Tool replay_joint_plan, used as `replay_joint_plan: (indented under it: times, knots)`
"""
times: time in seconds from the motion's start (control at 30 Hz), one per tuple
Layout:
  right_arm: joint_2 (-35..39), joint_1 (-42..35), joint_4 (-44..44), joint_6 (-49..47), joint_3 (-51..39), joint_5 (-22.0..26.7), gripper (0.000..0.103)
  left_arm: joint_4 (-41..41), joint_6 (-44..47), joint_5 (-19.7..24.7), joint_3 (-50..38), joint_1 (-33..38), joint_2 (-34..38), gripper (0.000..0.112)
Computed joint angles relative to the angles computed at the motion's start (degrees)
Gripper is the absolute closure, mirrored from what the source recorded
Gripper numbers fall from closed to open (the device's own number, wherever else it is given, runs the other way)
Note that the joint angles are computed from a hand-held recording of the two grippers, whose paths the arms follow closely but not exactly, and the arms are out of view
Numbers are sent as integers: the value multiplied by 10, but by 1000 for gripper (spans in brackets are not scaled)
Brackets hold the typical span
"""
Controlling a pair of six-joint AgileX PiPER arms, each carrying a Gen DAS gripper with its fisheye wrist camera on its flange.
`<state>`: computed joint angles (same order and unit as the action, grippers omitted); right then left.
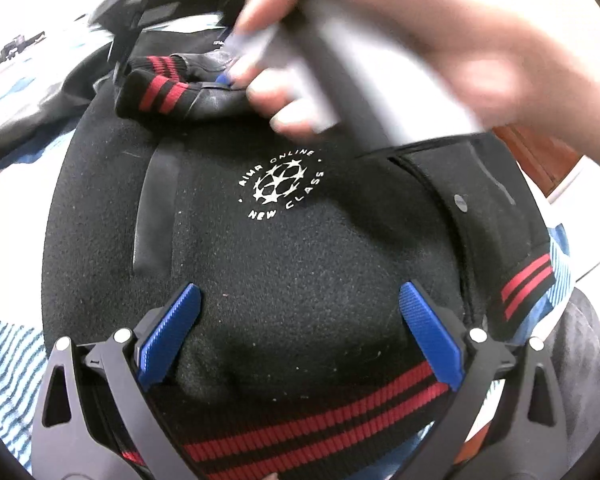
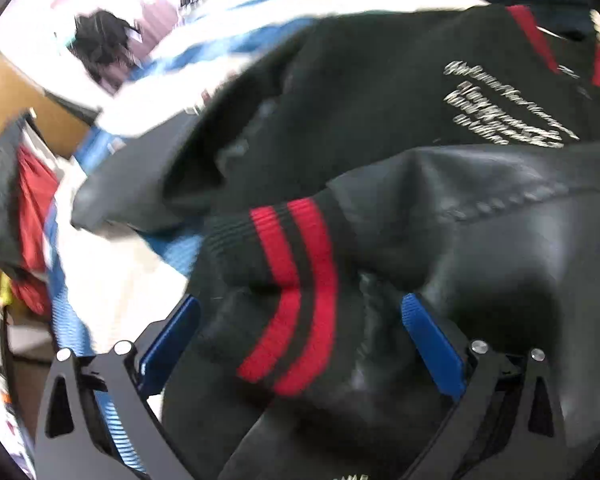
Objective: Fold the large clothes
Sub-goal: 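Carry the sleeve across the jacket body and lay the cuff down with the right tool, then open the right tool to release the cuff and withdraw it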
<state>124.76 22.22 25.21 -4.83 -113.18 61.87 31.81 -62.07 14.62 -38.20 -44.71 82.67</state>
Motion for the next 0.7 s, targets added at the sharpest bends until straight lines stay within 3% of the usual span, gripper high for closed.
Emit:
replay_joint_plan:
  times: [0.2, 0.37, 0.5, 0.6, 0.7]
  knots:
    - [-186, -89, 11, -117, 182, -41, 4, 12, -12, 26, -18, -11, 18, 14]
    - [-234, -218, -23, -167, 256, -82, 4, 2, -9, 49, -45, -18, 41, 14]
    - [-198, -337, -32, -166, 251, -104, 4, 49, -64, 49, -45, -32, 47, 14]
    - [-136, -392, -35, -160, 206, -104, 4, 111, -131, 15, -16, -24, 35, 14]
    - [-76, -410, -49, -137, 162, -100, 4, 74, -91, 5, -14, -13, 34, 14]
